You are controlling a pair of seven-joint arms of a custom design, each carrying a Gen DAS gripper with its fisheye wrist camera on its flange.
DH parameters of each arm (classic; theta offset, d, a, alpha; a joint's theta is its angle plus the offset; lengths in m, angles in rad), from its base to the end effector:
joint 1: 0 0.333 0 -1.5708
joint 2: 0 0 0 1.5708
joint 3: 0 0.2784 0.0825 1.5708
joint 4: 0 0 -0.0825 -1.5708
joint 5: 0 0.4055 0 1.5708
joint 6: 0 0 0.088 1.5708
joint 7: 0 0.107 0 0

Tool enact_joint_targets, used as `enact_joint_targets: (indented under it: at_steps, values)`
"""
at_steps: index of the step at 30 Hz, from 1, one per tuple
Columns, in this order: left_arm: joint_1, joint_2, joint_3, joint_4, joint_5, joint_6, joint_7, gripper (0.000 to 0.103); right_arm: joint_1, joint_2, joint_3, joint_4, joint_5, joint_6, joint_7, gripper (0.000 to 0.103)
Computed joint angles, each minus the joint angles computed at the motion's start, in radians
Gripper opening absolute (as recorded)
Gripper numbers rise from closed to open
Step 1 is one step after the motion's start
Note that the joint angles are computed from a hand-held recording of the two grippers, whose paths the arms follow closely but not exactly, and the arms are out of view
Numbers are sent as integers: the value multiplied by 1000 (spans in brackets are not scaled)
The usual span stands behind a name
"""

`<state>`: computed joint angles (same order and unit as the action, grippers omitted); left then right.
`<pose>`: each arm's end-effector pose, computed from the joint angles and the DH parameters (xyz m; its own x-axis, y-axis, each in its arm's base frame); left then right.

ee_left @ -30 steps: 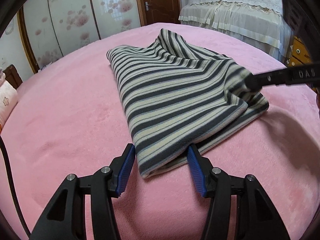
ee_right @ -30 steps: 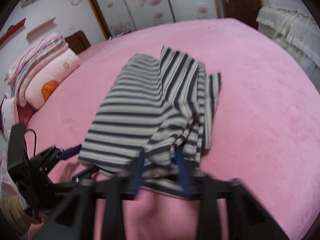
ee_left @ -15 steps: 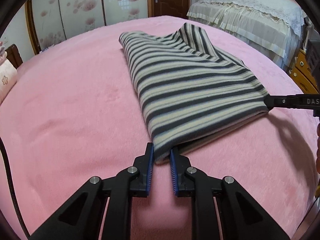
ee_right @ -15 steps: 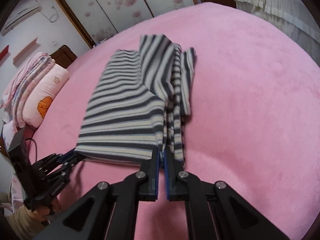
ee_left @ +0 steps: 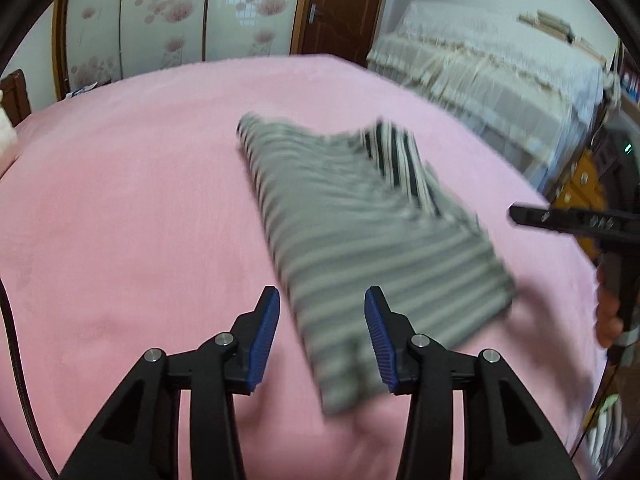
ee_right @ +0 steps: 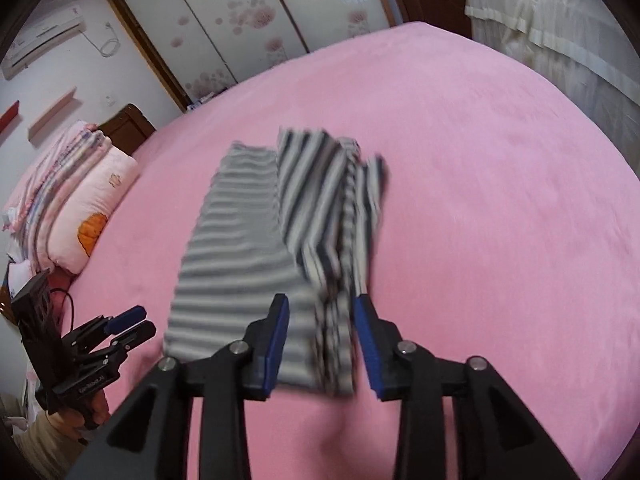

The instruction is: Fold small clothes

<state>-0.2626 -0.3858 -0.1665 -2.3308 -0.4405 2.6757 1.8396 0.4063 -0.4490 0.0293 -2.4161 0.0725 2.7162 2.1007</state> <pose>0.4723 -0.2081 0.5248 -0.4341 -0.8855 0.1655 -0.7042 0.2189 -0.6754 0.4510 0.2081 0.5206 -0.0086 -0.9207 -0.3901 -0.7925 0.2442 -0.5589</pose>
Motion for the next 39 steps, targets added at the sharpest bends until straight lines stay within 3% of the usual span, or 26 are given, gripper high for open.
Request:
enact_joint_targets:
  at_steps: [3, 6, 12, 17, 18, 19, 23, 27, 32, 36, 39]
  values:
    - [-3, 162, 26, 159, -47, -8, 37, 51, 38, 134, -70, 114, 91, 24, -108, 35]
    - [41, 328, 6, 330, 4, -55, -25, 51, 37, 258, -99, 223, 220, 21, -202, 35]
    - [96, 549, -22, 571, -28, -137, -83, 52, -30, 439, -73, 378, 424, -7, -329, 35]
    - [115, 643, -35, 668, -25, -168, -130, 53, -92, 503, -11, 427, 545, 0, -431, 31]
    - [114, 652, -36, 676, -15, -165, -145, 53, -101, 500, 0, 422, 515, 11, -415, 14]
    - [112, 659, -35, 681, 0, -159, -160, 53, -107, 495, 9, 414, 455, 26, -376, 8]
    - [93, 646, -24, 646, 93, -110, -219, 42, -123, 438, 31, 322, 305, 136, -200, 6]
    - [81, 618, -21, 594, 153, -53, -275, 39, -150, 409, 29, 269, 57, 142, 80, 1]
    - [75, 619, -23, 600, 199, -59, -298, 39, -154, 386, 19, 244, -8, 116, 104, 1]
    - [70, 628, -24, 617, 224, -73, -313, 39, -114, 375, 6, 268, 122, 143, -90, 2]
    - [70, 635, -26, 631, 226, -83, -320, 40, -126, 422, 26, 359, -34, 73, -67, 5]
